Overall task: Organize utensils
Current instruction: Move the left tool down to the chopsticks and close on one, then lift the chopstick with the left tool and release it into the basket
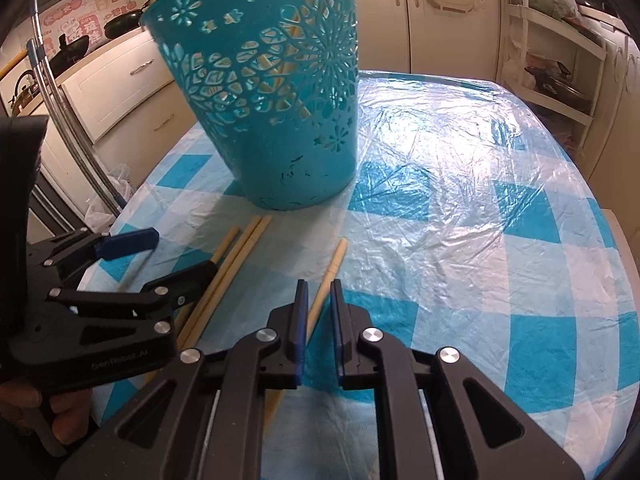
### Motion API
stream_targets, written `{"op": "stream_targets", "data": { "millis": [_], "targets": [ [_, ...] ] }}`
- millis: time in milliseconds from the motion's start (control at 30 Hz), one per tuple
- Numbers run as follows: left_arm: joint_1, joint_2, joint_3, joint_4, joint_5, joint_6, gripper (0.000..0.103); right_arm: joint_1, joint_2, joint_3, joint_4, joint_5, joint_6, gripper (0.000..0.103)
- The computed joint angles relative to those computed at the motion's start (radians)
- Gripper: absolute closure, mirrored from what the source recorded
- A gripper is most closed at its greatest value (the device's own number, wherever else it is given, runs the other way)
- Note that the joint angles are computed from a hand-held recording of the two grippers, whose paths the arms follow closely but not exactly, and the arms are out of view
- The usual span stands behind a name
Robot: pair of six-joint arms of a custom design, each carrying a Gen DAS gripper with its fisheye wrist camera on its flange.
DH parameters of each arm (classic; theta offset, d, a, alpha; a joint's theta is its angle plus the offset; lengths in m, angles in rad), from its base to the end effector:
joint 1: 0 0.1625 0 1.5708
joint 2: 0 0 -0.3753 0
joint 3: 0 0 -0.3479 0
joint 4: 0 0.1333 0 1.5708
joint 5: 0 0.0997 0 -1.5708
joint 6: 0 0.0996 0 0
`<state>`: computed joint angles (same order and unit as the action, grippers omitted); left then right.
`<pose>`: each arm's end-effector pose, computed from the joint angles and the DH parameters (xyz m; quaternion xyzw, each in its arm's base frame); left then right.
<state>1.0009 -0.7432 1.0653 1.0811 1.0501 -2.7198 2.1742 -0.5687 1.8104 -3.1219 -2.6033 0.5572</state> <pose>-0.1279 -0.5385 0.2045 0.4392 0.8572 -0.0996 0.2498 0.3453 -0.4168 0.0171 -0.0562 -0.8608 0.3795 0.3344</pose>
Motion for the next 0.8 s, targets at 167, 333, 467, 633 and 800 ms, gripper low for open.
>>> {"op": "stream_targets", "data": {
  "millis": [167,333,467,633,800],
  "targets": [
    [-0.003,-0.002,0.006,0.003,0.018,0.006,0.051,-0.001,-0.005,0.000,0.011,0.005,-0.019,0.093],
    [-0.009,-0.008,0.021,0.001,0.047,0.034,0.079,-0.005,-0.011,0.009,0.001,0.000,-0.004,0.093],
    [-0.004,-0.001,0.012,0.017,0.081,0.040,0.097,-0.007,-0.013,0.014,-0.008,0.000,-0.003,0.093],
    [-0.010,0.023,-0.024,0.065,0.065,0.025,0.097,-0.008,-0.013,0.020,-0.026,0.000,-0.011,0.093],
    [-0.021,0.019,-0.004,0.045,0.043,0.037,0.097,-0.003,-0.008,0.016,-0.015,-0.012,-0.018,0.093]
  ]
}}
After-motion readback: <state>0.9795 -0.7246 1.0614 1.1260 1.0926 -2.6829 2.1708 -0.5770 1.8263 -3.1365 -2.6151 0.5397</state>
